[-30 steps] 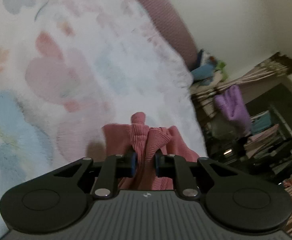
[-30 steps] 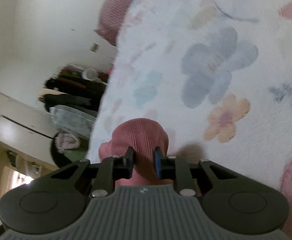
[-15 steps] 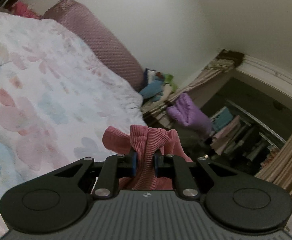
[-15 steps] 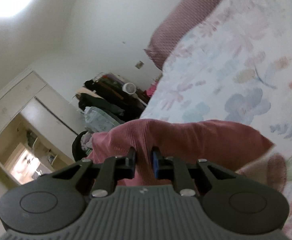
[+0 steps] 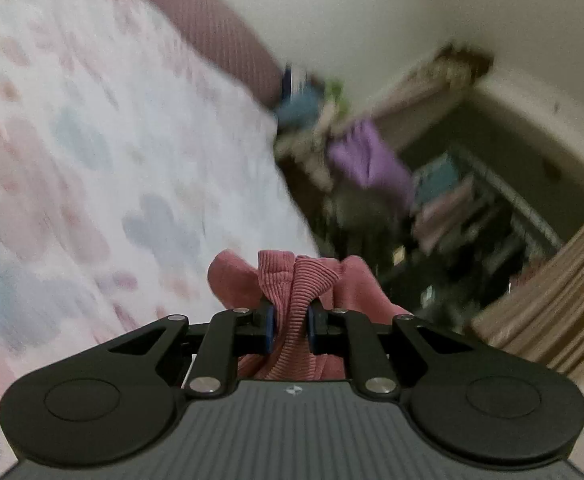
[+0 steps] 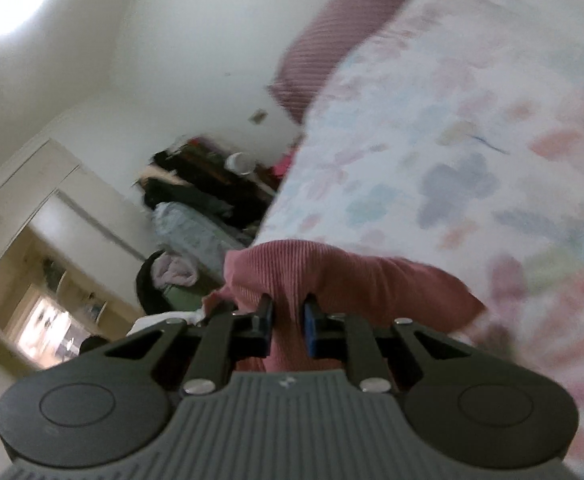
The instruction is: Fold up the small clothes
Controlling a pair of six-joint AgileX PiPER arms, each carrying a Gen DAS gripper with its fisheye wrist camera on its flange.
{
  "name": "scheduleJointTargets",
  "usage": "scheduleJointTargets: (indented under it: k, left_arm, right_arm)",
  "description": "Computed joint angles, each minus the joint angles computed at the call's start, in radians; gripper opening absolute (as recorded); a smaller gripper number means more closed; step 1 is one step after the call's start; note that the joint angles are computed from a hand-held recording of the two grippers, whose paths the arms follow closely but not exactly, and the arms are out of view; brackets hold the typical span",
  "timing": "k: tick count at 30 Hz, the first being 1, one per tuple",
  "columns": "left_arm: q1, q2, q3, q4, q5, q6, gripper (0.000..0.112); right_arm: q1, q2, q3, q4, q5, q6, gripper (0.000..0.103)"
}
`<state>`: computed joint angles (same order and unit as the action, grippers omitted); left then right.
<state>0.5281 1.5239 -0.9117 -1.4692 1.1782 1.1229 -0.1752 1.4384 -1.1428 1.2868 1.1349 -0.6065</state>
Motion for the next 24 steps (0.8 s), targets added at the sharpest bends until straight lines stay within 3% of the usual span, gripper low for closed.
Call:
scheduleJointTargets:
  k: [6, 11, 14, 17, 18, 20, 21, 24]
  left_arm:
    - [-0.341, 0.189, -0.140, 0.114, -0.209, -0.071, 0.016]
    - [-0.524, 0.362, -0.357, 0.320, -0.332, -0.245, 0.016]
    - [-0.579, 0.434, -0.461, 0.498, -0.354, -0.379, 0.016]
    - [-0.603, 0.498, -0.533, 0.587, -0.318, -0.433, 0.022]
    - [-0.606, 0.495, -0.512, 0.585, -0.333, -0.409, 0.024]
    - [-0.607, 0.521, -0.541, 0.611, -0.317, -0.431, 0.040]
    - [-0.602, 0.538, -0.568, 0.620, -0.289, -0.451, 0.043]
    - [-0.591, 0.620, -0.682, 0.625, -0.178, -0.508, 0.057]
  right_arm:
    - [-0.284, -0.035, 0.175, -0.140, 0.063, 0.030, 0.006]
    - [-0.380, 0.053, 0.219, -0.183, 0.015, 0.007, 0.000]
    - [-0.380, 0.098, 0.213, -0.207, -0.040, -0.006, 0.000]
    - [-0.385, 0.130, 0.214, -0.214, -0.062, -0.007, 0.003]
    - [-0.395, 0.139, 0.218, -0.197, -0.056, -0.007, 0.006]
    - [-0.398, 0.142, 0.226, -0.169, -0.051, 0.006, 0.041]
    - [-0.386, 0.134, 0.228, -0.160, -0.060, 0.021, 0.063]
    - [-0.350, 0.113, 0.237, -0.187, -0.104, 0.072, 0.067]
